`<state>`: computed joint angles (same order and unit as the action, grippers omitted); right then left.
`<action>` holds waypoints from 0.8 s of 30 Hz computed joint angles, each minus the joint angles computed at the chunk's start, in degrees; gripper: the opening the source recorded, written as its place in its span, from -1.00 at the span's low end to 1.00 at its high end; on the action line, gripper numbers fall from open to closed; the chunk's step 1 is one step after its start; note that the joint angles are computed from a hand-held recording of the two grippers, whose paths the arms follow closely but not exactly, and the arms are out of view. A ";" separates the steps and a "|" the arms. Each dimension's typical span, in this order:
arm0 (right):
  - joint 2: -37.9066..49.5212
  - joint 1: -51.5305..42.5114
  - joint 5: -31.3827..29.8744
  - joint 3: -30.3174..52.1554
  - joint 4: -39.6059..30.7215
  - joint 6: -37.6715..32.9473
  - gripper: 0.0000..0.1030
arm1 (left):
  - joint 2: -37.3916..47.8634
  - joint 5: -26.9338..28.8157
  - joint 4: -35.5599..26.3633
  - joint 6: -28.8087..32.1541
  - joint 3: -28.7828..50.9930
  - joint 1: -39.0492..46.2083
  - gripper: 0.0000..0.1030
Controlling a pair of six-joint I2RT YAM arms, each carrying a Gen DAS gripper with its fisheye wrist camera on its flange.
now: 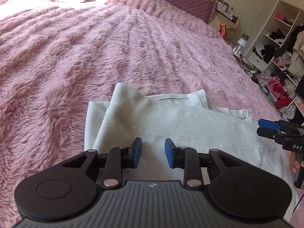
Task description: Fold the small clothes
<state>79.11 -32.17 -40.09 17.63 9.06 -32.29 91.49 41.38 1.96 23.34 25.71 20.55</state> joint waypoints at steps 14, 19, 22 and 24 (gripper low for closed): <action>8.36 9.16 6.81 1.65 6.77 0.76 -1.00 | 2.22 0.79 -0.76 0.71 1.48 0.16 -0.33; 4.47 9.49 6.87 -0.46 10.12 3.37 -1.00 | -1.11 -0.86 3.33 -2.10 -1.42 0.06 -0.35; 5.80 11.12 9.91 -0.54 14.10 6.69 -1.00 | -1.69 -4.51 7.90 -3.34 -3.15 -0.79 -0.59; 8.81 13.10 12.90 0.35 15.57 7.96 -1.00 | 0.64 -5.42 7.46 -4.15 -1.71 -1.08 -0.67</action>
<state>87.92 -19.07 -27.19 17.98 24.62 -24.33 92.14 35.96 9.42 19.18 24.00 19.47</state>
